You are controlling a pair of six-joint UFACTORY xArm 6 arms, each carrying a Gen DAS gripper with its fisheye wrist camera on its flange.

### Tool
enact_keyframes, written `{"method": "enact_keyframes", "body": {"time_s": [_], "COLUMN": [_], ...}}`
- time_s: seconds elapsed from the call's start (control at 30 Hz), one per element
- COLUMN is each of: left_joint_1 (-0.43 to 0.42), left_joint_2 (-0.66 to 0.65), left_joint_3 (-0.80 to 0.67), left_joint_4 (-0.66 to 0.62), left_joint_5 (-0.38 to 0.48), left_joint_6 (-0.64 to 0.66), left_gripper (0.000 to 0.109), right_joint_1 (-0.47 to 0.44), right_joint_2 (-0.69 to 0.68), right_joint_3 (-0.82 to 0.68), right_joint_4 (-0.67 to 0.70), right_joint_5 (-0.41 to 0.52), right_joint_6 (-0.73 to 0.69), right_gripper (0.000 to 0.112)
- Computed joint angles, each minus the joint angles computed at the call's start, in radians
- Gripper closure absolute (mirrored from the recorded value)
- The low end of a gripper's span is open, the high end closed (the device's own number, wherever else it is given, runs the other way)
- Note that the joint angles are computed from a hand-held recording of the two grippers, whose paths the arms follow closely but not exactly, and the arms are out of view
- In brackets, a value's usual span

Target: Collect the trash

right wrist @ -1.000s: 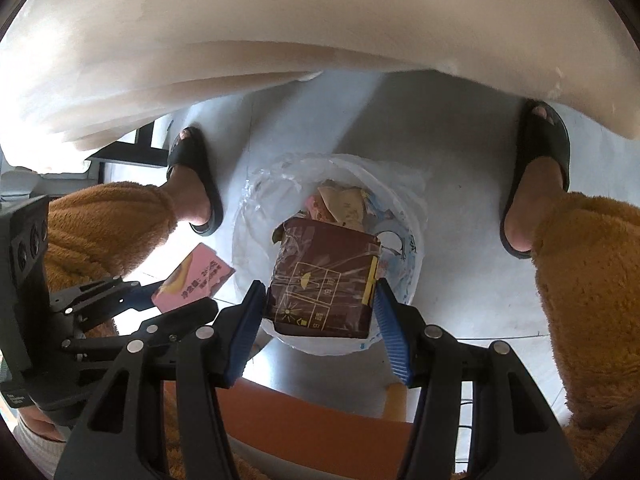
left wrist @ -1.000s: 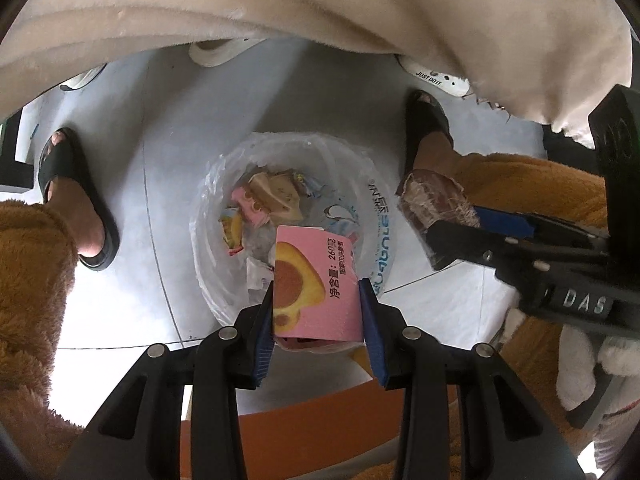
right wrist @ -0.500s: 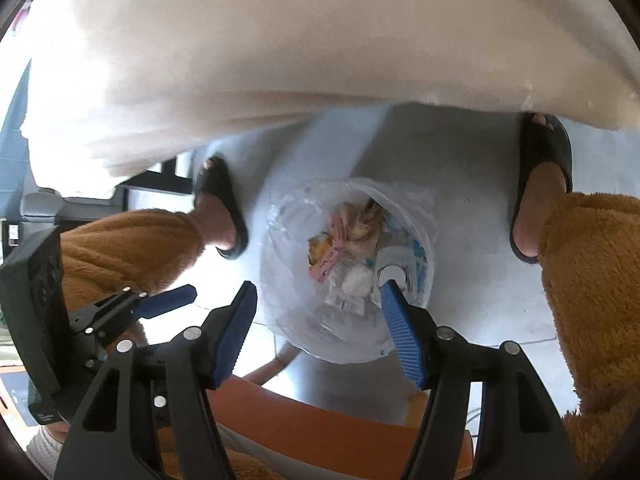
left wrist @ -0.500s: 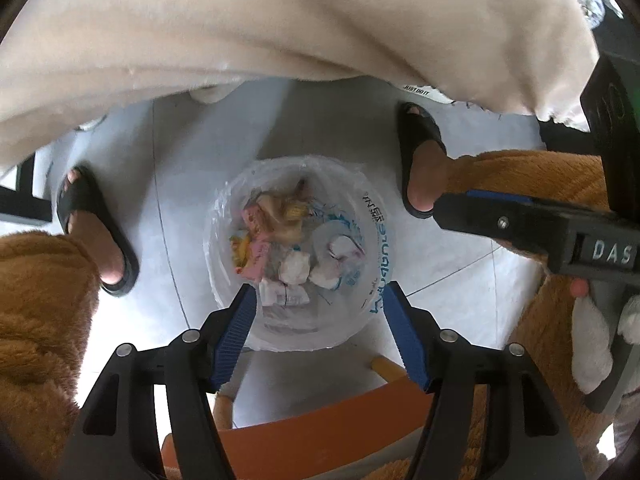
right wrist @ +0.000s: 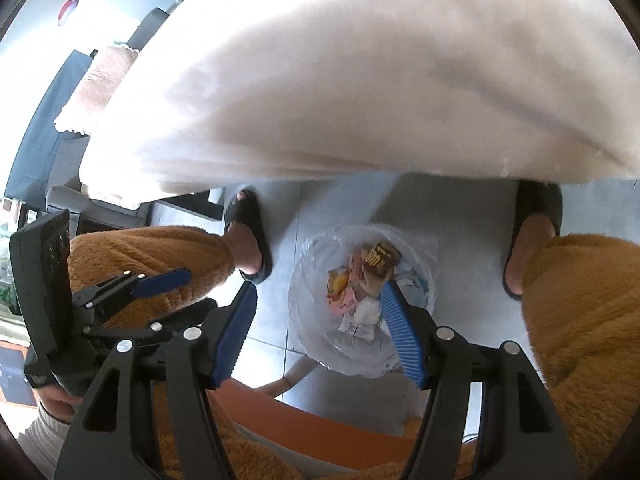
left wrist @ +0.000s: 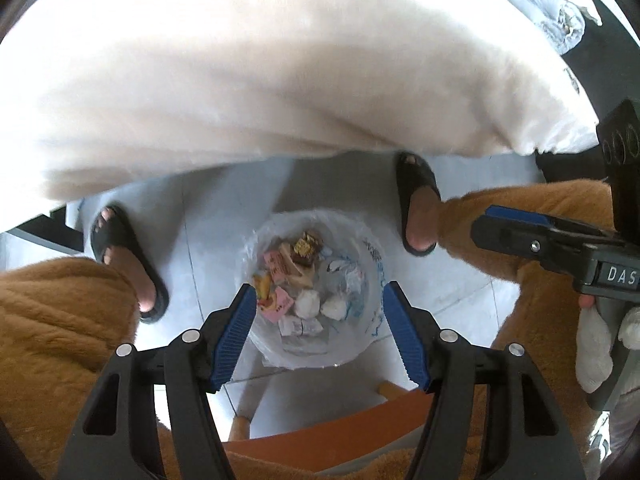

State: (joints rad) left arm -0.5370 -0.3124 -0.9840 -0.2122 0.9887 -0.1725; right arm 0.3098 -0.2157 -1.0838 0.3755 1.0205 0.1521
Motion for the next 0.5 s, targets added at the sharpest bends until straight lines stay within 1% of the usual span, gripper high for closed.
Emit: {"method": "enact_keyframes", "body": {"time_s": [0.23,0.37,0.5], "left_joint_1": [-0.002,-0.002,0.006], "left_joint_2": [-0.028,-0.036,-0.042], "left_joint_3": [-0.077,-0.135,-0.188], "left_joint_4": [0.035,0.056,0.086], "left_joint_5": [-0.005,-0.006,-0.021], "left_joint_6": [-0.02,-0.024,-0.025], "left_gripper": [0.044,0.044,0.044], "right_joint_1": [-0.007,-0.005,-0.002], "right_joint_2": [-0.041,-0.054,-0.071], "right_joint_3": [-0.056,-0.094,-0.132], "right_joint_4": [-0.051,-0.072,-0.121], "right_joint_5": [-0.016,-0.038,-0.07], "right_joint_6": [-0.006,-0.015,-0.019], "right_gripper": [0.048,0.048,0.048]}}
